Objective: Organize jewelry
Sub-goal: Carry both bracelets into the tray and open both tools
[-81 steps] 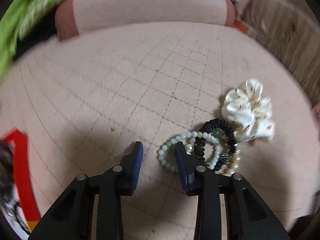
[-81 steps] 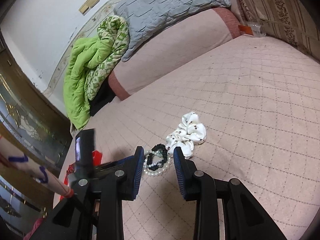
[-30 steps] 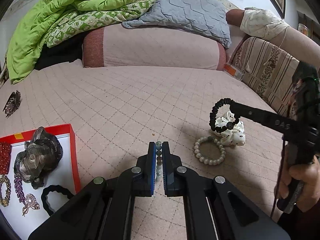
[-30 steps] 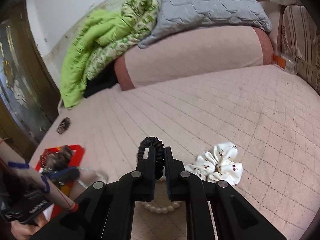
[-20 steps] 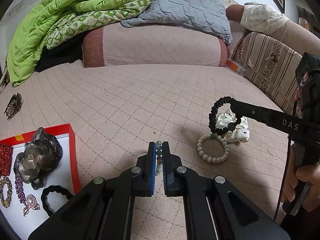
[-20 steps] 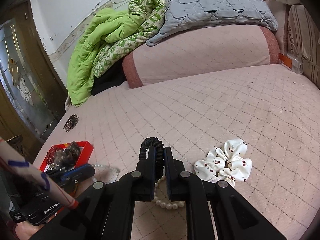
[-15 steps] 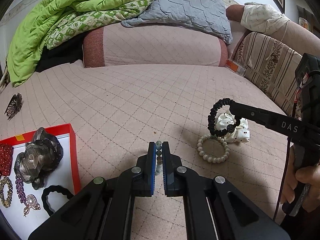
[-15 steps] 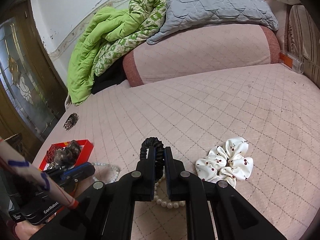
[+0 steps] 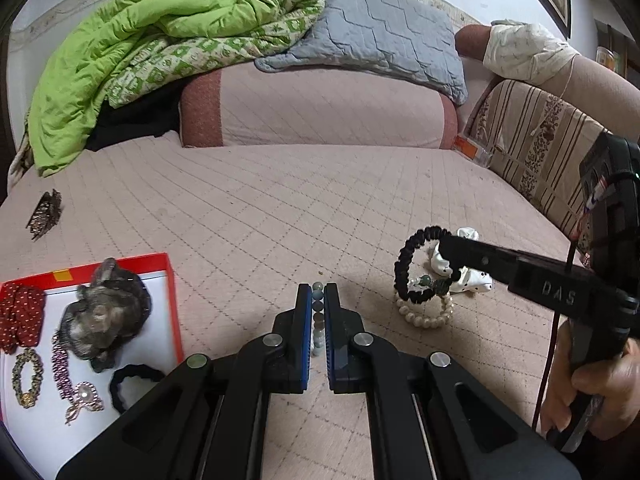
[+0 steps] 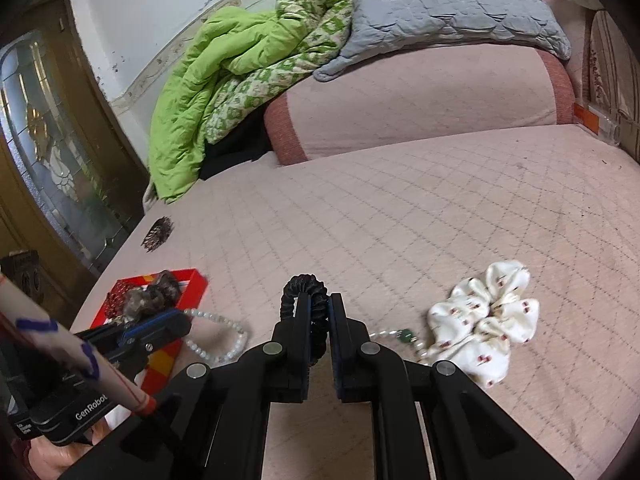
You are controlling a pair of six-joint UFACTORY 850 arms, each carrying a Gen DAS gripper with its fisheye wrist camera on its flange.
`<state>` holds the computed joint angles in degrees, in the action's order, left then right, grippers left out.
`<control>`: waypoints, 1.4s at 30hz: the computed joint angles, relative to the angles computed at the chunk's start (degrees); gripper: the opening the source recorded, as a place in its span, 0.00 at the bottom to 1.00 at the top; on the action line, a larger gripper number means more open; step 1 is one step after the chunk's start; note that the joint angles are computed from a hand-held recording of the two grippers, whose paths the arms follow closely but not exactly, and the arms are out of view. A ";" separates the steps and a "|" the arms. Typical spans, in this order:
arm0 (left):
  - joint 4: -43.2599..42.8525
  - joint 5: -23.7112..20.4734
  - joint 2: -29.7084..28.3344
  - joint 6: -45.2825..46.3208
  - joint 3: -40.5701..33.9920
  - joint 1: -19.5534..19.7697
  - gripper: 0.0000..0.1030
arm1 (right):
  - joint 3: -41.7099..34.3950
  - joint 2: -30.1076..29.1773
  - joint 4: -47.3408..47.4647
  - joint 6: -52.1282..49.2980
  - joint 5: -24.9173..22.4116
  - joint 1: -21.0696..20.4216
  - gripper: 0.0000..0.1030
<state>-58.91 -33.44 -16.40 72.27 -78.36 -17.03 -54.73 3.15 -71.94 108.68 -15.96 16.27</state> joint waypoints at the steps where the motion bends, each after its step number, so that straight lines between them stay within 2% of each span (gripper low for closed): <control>1: -0.47 -0.17 0.47 0.50 0.36 0.43 0.05 | -0.19 -0.08 -0.85 0.91 -0.43 0.66 0.09; 10: -5.40 -2.09 3.95 4.40 2.64 5.11 0.05 | -0.66 0.03 -8.57 13.09 -3.39 7.17 0.09; 14: -7.92 -5.26 5.38 5.23 3.44 8.60 0.05 | -2.22 -0.79 -7.51 11.71 -5.25 10.15 0.09; 21: -9.46 -6.94 6.58 6.14 4.51 15.23 0.05 | -7.07 -3.94 -4.68 7.78 -5.42 14.08 0.09; 26: -7.02 -7.09 3.97 2.35 2.28 19.84 0.05 | -11.67 -7.80 -0.71 2.42 -3.47 16.06 0.09; 31: -3.31 -7.44 0.85 -2.84 -0.30 21.84 0.05 | -15.89 -12.31 6.80 -4.96 -0.40 16.98 0.09; 35: -1.27 -8.57 -0.69 -5.86 -1.65 22.17 0.05 | -19.34 -16.11 16.44 -14.74 1.08 17.29 0.09; 37: -0.58 -8.31 -0.84 -6.26 -1.56 21.85 0.05 | -21.55 -18.30 24.74 -23.06 1.04 17.24 0.09; 42: 2.74 -7.91 -2.34 -9.21 -2.86 21.34 0.05 | -24.82 -21.66 35.42 -33.71 0.45 16.82 0.10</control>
